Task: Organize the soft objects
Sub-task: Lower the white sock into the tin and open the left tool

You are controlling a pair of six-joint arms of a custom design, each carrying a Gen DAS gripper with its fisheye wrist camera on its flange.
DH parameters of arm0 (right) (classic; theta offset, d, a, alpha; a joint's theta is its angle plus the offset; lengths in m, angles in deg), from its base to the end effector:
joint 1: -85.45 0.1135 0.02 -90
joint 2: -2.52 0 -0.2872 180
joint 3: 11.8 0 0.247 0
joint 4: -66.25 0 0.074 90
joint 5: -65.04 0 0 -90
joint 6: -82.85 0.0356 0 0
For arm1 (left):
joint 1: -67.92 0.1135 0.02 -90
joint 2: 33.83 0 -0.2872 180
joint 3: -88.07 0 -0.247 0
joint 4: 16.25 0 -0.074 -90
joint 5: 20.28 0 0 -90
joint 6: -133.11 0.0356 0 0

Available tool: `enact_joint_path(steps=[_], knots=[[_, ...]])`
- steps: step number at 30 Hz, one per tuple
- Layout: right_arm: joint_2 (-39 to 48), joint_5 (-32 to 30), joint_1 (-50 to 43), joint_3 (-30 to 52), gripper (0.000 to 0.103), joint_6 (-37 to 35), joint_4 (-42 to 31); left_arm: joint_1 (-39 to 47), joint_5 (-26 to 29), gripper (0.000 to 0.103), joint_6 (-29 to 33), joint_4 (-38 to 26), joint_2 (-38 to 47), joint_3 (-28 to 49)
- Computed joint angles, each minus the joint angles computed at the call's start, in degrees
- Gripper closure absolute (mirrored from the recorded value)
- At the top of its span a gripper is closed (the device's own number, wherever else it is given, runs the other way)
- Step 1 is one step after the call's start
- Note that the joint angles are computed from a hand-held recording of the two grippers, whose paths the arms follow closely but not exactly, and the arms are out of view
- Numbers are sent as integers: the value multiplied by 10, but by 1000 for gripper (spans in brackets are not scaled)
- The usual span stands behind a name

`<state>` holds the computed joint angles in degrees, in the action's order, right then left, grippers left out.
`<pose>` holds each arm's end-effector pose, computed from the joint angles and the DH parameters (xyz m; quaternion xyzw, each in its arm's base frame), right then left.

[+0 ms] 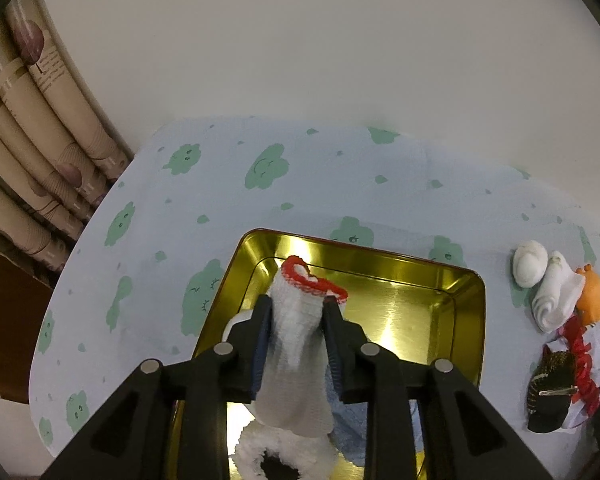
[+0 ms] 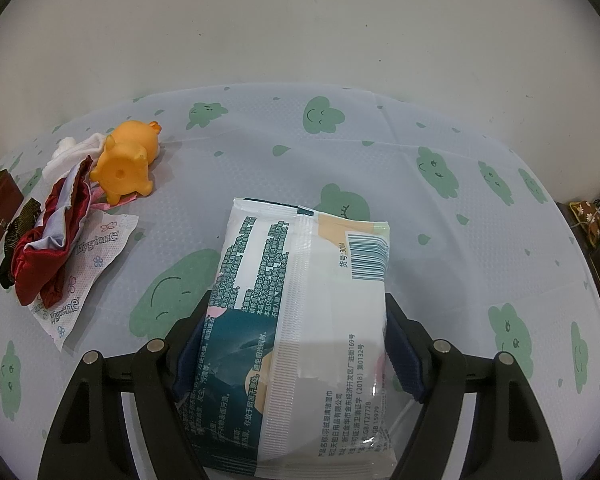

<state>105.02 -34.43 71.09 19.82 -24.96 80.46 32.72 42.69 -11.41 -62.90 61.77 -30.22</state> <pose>0.2175 -0.0496 0.0694 -0.0524 0.9536 -0.0032 0.2965 0.2303 -0.1427 0.1573 -0.1816 0.9520 0.1085 0.2211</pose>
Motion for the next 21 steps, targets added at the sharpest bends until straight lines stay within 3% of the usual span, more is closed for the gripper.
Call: enact_joint_path(steps=[4, 13, 21], knots=[[0, -1, -1, 0, 30, 0, 0, -5, -4, 64, -5, -5, -11, -2], [2, 0, 1, 1, 30, 0, 1, -35, -19, 64, -21, -43, -71, -2], [3, -2, 0, 2, 29, 0, 1, -135, -67, 64, -124, -121, -115, -13]])
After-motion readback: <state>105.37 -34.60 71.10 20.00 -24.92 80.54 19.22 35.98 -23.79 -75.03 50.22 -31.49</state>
